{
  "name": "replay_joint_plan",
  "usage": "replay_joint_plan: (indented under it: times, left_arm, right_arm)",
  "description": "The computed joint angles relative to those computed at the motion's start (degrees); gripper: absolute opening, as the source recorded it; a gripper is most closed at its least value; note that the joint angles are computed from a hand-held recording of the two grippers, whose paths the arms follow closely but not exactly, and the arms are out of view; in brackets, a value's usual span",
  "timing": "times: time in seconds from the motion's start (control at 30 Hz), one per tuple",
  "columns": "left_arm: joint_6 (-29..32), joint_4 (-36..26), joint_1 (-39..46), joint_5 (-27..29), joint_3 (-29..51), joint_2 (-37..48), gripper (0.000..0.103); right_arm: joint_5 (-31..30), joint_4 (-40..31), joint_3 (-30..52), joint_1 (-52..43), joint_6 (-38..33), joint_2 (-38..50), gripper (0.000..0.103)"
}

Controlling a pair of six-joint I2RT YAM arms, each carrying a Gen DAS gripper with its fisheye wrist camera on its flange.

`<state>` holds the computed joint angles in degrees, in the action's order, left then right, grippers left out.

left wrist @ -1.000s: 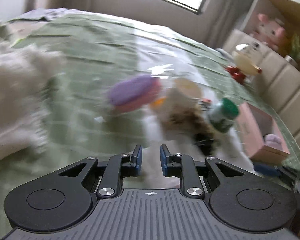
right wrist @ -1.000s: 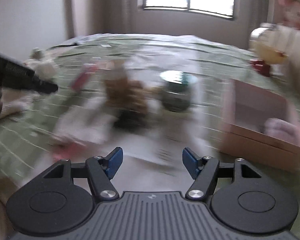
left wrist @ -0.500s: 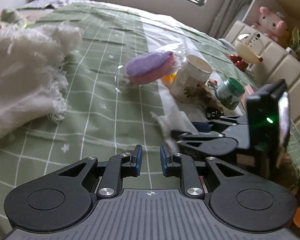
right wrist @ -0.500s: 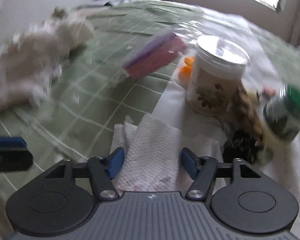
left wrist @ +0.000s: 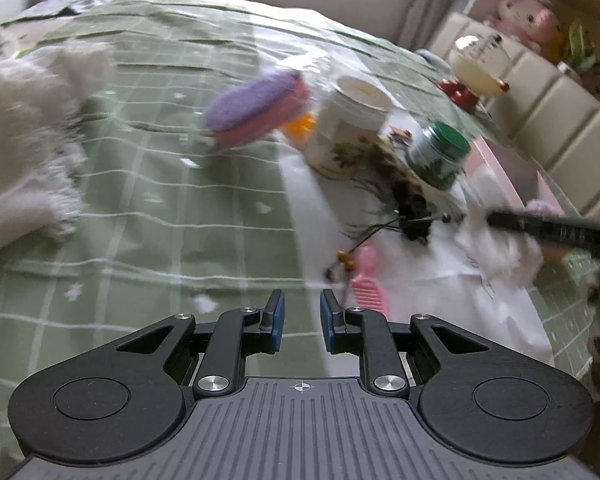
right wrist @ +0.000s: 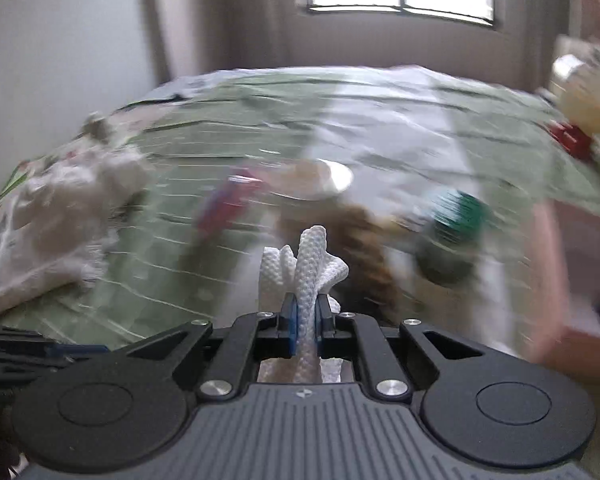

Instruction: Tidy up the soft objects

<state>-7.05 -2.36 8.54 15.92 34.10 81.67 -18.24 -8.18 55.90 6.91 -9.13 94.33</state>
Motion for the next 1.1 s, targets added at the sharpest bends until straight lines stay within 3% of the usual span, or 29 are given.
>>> replay_joint_plan:
  times: [0.17,0.4,0.47,0.57,0.63,0.77,0.9,1.0,1.1]
  left_arm:
    - [-2.4,2.2,-8.5,-4.5,3.9,5.1,0.021]
    - [-1.6,2.9,-16.3,-13.1,8.6,11.9,0.021]
    - [-1.8,2.9,-16.9,-13.7,9.5,13.7,0.021]
    - [-2.1,3.1,-17.6,-14.7,10.2,15.8,0.021]
    - [-2.7,3.8,-18.3,-15.8,10.1,16.6,0.023]
    - [-3.1,5.3,-19.1,-19.2,10.2,17.7,0.03]
    - [-3.5,4.1,-18.2,-18.8,13.2,21.4,0.031]
    - [-4.2,3.7,-17.8,-17.2,13.0,20.8,0.023]
    - [-3.3,2.9,-17.2,-11.8,10.3,17.9,0.02]
  right_arm:
    - [5.1,2.5,-6.7,-5.7,-5.5,0.9,0.008]
    - [14.6,19.5,-20.6,-6.0,-8.8,-0.8,0.009]
    - [11.1,19.3,-21.5,-8.2,-7.8,-2.8,0.009]
    - [-1.8,14.9,-21.1,-14.4,-6.7,-7.9,0.009]
    - [-4.8,12.7,-19.8,-16.3,-4.8,-10.3,0.008]
    - [-4.0,13.6,-19.2,-19.0,-0.7,-14.8,0.008]
    - [-0.3,14.2,-19.2,-19.2,-1.7,-15.3,0.009]
    - [0.6,11.7,-20.3,-18.2,-3.4,-14.3,0.009]
    - [2.1,11.1,-24.2,-15.5,-5.0,-15.4,0.009]
